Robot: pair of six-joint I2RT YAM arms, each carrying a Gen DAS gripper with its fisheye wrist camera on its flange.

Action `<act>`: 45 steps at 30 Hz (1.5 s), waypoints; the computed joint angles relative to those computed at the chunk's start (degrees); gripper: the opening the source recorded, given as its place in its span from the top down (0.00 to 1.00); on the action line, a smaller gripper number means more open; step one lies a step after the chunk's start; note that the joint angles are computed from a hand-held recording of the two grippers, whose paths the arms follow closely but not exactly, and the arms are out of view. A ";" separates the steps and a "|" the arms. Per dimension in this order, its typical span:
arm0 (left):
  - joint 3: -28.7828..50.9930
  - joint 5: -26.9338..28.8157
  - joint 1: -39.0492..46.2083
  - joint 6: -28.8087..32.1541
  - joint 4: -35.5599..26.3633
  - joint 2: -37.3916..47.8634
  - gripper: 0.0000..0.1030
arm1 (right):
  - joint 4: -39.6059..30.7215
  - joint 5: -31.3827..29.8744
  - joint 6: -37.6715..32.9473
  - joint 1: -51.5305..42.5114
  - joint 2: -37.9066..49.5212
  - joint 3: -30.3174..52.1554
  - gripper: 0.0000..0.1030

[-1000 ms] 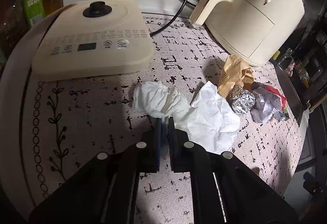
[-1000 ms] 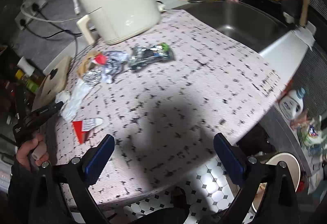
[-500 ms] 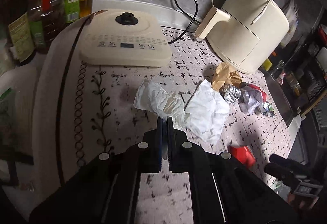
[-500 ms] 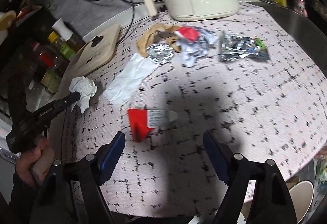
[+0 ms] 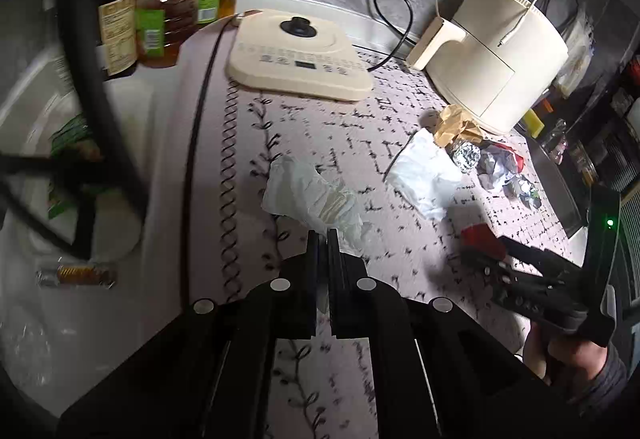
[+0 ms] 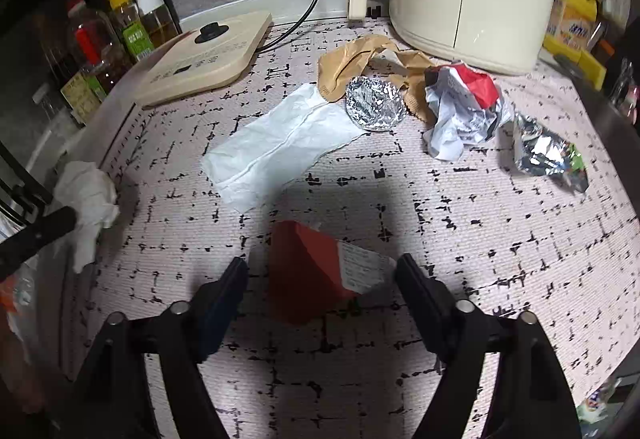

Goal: Collect trash
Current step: 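Grasp the white tissue with the left gripper while the right gripper grasps the red carton, then carry the tissue and red carton over the white bin and open both grippers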

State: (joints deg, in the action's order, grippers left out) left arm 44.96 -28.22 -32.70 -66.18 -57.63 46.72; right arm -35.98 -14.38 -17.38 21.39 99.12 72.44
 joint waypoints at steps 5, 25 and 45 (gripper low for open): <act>0.70 -3.02 -5.28 -5.99 -4.30 -0.36 0.95 | 0.16 0.34 -0.94 -1.05 -0.30 0.08 0.58; 11.05 -4.66 -12.31 -1.81 5.47 15.63 0.95 | -11.57 -11.87 -7.08 -19.85 -6.52 4.13 0.61; 43.25 7.04 -21.91 12.00 21.30 56.92 0.95 | -25.48 -14.83 -23.28 -60.33 6.46 19.76 0.60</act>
